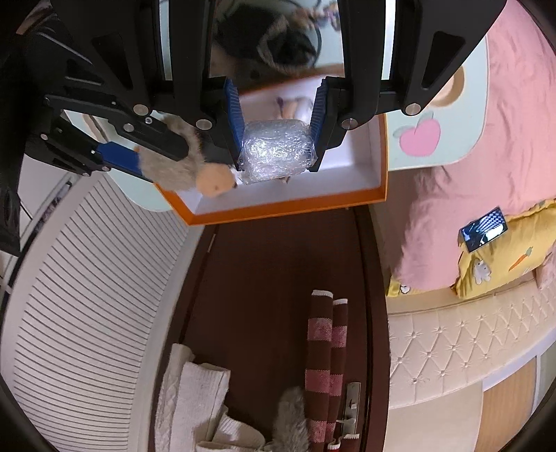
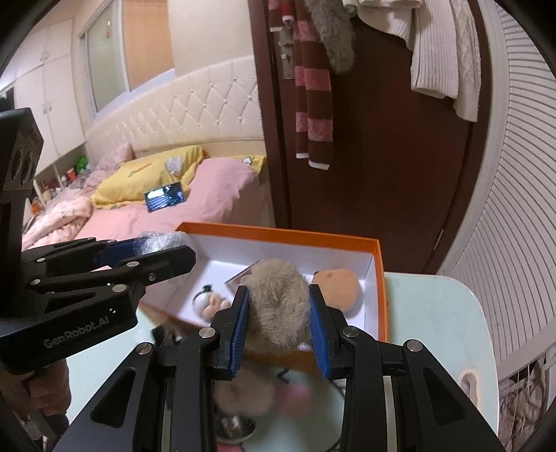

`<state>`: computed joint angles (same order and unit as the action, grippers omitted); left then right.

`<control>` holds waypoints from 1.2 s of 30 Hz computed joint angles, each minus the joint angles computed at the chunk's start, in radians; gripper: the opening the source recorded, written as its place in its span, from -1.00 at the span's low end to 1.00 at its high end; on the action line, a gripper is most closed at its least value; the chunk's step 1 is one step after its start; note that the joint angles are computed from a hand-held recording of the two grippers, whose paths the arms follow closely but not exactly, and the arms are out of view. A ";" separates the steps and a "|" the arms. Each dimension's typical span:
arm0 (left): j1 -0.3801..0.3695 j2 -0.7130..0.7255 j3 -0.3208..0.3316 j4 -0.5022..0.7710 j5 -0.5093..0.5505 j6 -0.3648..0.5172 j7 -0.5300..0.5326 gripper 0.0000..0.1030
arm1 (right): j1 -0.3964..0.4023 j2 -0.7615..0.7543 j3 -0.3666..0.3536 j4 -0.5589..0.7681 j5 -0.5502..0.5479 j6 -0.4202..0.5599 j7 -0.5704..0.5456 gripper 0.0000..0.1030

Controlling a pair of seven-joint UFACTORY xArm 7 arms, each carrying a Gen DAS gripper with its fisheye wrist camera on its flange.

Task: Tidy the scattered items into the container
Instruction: 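Carry the brown fur ball with right and clear bag with left into the box, release both, then withdraw both open grippers from the box back over the table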

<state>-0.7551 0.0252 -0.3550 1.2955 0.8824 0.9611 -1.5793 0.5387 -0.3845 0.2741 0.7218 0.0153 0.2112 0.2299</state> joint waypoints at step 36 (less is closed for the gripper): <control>-0.085 -0.056 -0.146 -0.172 -0.064 0.083 -0.286 0.65 | 0.115 -0.295 -0.007 -0.294 0.084 0.146 0.078 0.29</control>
